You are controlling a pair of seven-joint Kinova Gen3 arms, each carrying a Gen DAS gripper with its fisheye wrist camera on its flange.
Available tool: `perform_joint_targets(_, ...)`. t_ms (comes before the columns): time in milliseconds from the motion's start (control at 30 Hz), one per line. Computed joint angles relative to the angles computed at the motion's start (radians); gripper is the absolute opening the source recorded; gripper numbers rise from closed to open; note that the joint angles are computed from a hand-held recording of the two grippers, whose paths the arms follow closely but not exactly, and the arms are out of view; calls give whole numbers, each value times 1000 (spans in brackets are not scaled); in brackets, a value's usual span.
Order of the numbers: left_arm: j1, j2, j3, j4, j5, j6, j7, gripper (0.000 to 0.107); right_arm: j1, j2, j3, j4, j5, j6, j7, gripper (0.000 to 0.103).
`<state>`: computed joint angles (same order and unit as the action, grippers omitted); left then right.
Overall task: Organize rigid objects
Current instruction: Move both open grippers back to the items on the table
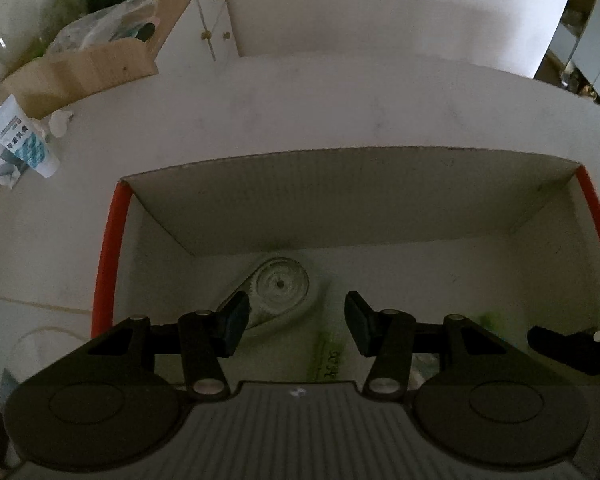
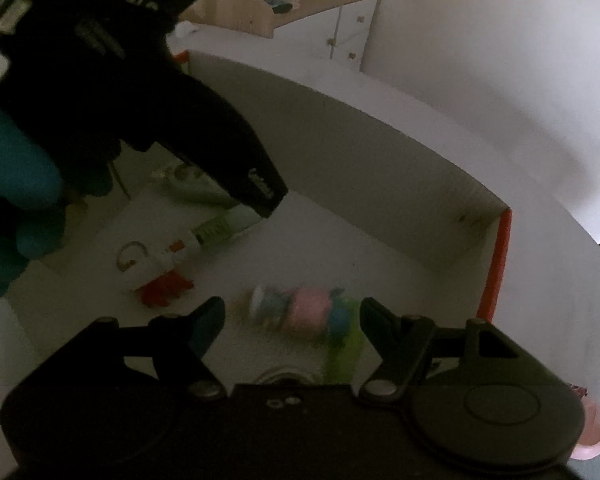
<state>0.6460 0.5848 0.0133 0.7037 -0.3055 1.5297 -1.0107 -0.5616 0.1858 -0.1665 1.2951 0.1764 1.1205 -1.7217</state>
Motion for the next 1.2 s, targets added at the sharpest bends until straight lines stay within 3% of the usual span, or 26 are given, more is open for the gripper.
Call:
perform_joint_targets(233,3,-63,10,85,3,-56,39,52,28,-47,-2,19,-41,-19,10,80)
perform_joint_targets(333,14,-92,15,123,-16,-81,49,60,41,-79,-7,33,-56,-29,12,81)
perform_joint_targets(467,31,-133,27,166,-39,-111,75,61,63,-123,-13,49,-86,-37,27,83)
perform_joint_targets(767,87,-183,55,184,-91,-127,119,62,121,-229,-16,97,-151,-52,64,89)
perform_joint_targets(1067,161,-224,73,208,-150,-165,207,77,196,-349,22,159,-264,-71,153,100)
perform_joint_targets(1200,217,-231,74,214,-211,-178,280,78,224,-388,56,183,-319,-73,210,102)
